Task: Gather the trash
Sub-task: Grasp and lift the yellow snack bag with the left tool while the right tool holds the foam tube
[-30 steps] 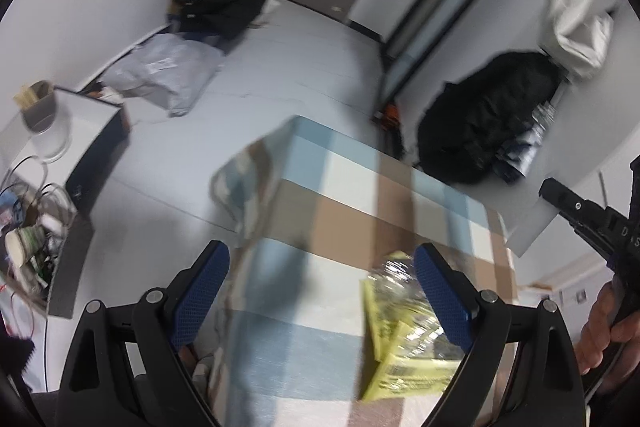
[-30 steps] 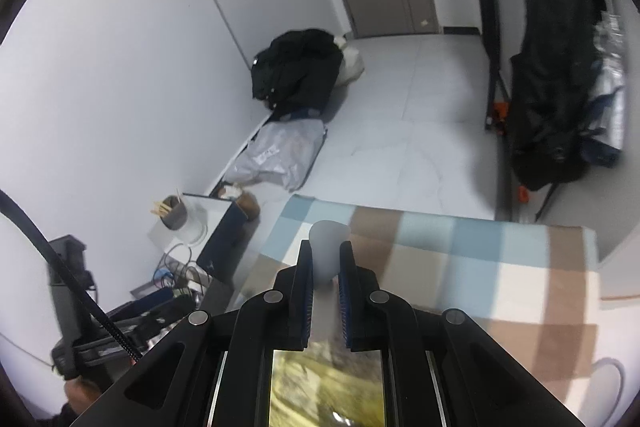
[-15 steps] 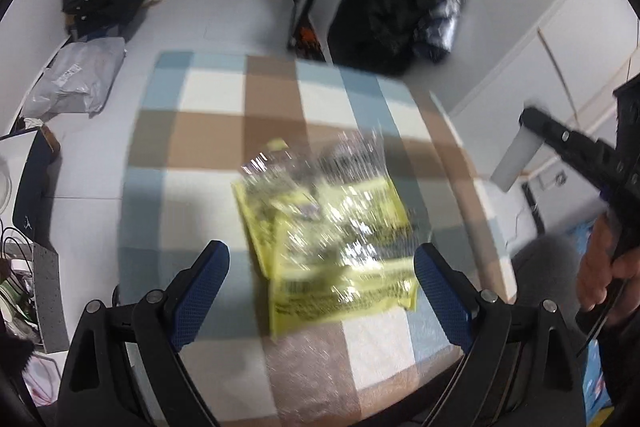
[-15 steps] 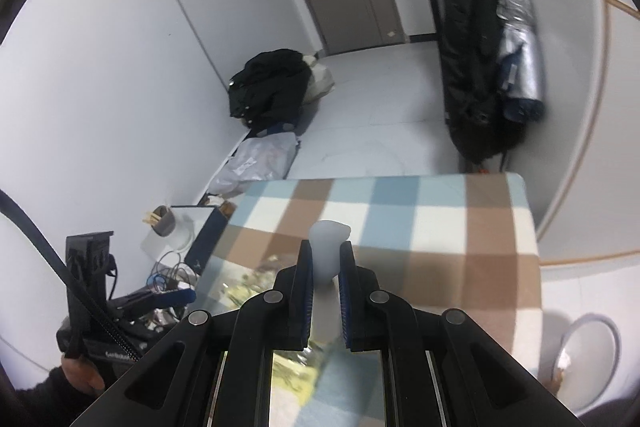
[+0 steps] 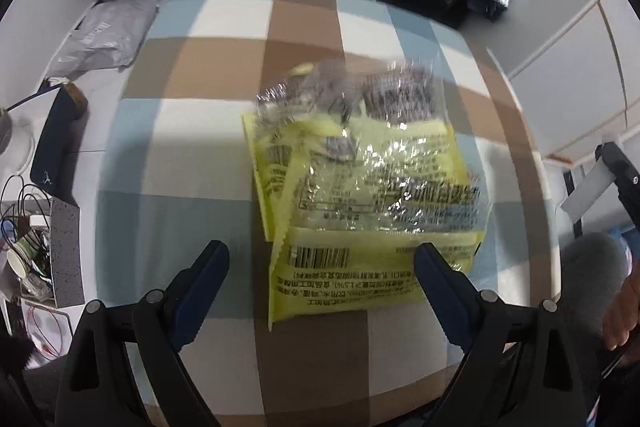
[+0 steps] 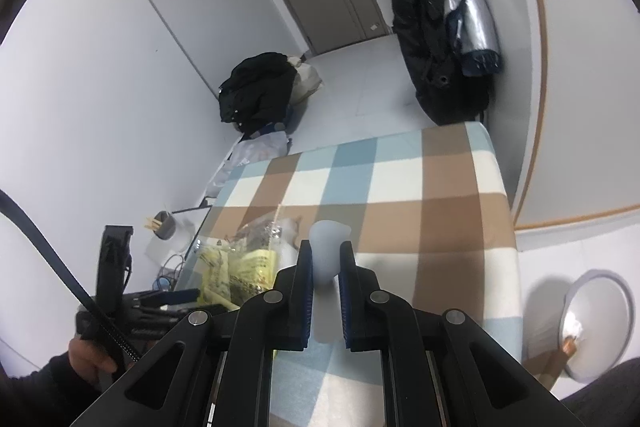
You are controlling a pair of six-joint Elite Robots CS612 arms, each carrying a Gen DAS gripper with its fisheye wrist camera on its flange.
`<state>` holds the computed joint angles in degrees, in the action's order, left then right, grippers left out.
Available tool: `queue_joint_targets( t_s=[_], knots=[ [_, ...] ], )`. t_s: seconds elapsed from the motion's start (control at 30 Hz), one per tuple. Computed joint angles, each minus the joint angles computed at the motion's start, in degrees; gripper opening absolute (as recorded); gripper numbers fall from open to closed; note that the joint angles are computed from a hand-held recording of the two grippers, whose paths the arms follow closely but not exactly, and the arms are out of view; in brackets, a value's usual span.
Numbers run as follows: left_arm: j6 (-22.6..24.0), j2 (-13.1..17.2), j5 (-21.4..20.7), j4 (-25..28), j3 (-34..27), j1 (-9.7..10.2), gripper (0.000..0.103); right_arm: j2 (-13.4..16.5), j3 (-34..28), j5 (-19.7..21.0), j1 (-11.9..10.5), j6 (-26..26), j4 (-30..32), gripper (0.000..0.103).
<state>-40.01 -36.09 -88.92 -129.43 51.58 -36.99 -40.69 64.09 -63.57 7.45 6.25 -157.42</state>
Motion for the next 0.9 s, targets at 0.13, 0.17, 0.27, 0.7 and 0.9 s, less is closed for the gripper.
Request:
queue_joint_targets(
  t_s=[0.13,0.17,0.27,0.7,0.9],
  knots=[
    [0.40,0.26,1.82,1.49,-0.77,-0.39,0.092,-0.15,0.98,1.30,-0.56,0.71,-0.79,0.011],
    [0.32,0.27,2.31,1.39,-0.73,-0.52,0.092,-0.18,1.26,1.43,-0.68,0.81,-1.07,0.011],
    [2.44,0.42,4.35,2.62,-1.10,-1.07,0.085,-0.14,1.71,2.16,-1.01,1.75,-1.73,0.011],
    [2.10,-0.08,6.89,5.94,-1.56,-1.61,0.014,0.33,2.26,5.03,-1.61,2.99,-3.50,0.011],
    [1.03,-1.14,6.97,4.18,0.27,-1.99,0.008,0.39,2.53,5.87,-1.76,3.20,-3.81,0.011]
  ],
)
